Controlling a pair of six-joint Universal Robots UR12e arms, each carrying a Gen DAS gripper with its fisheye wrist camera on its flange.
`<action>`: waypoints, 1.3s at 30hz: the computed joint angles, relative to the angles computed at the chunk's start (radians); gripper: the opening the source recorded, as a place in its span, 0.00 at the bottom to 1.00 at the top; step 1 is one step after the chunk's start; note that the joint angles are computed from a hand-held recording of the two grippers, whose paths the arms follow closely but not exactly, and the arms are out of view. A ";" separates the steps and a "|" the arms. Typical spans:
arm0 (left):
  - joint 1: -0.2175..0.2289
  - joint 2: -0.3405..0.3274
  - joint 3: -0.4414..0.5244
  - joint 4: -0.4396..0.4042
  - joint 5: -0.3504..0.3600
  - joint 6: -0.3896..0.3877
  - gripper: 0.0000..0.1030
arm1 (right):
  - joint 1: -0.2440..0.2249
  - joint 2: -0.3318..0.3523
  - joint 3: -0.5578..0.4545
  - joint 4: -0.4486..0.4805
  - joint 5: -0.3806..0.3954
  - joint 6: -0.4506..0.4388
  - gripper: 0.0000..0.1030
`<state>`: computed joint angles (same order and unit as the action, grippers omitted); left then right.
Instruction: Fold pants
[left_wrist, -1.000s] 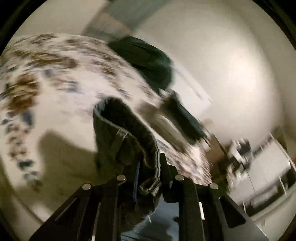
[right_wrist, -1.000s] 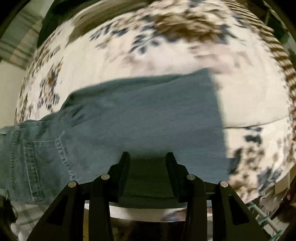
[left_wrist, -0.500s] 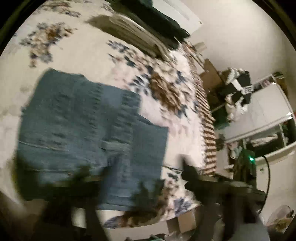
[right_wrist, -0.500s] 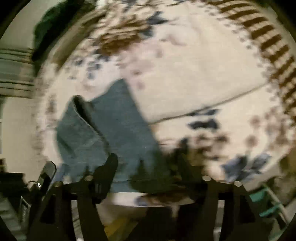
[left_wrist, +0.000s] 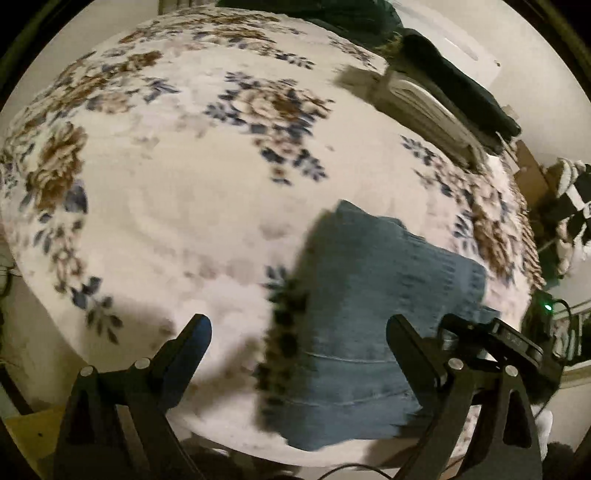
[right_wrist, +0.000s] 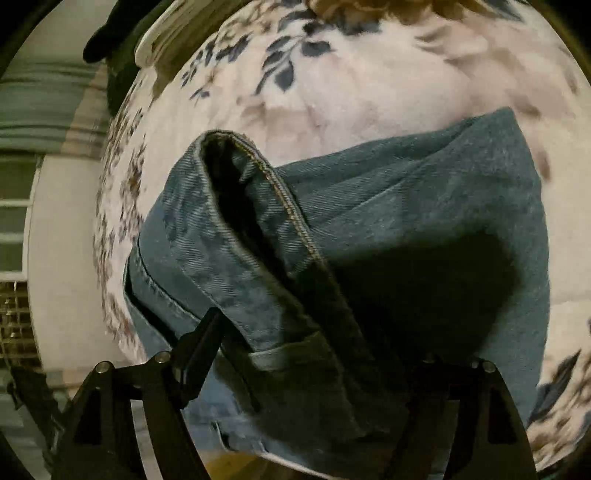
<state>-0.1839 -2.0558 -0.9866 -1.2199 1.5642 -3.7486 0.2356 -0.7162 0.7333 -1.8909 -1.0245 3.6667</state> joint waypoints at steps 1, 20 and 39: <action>-0.001 0.003 -0.001 0.001 0.005 -0.004 0.94 | 0.002 -0.010 0.022 -0.035 0.009 0.010 0.48; -0.020 -0.147 0.168 -0.011 -0.222 -0.022 0.94 | -0.104 -0.322 0.369 -0.140 -0.258 0.086 0.11; -0.007 -0.373 0.485 -0.230 -0.324 0.094 0.99 | -0.148 -0.171 0.253 0.033 -0.144 0.024 0.85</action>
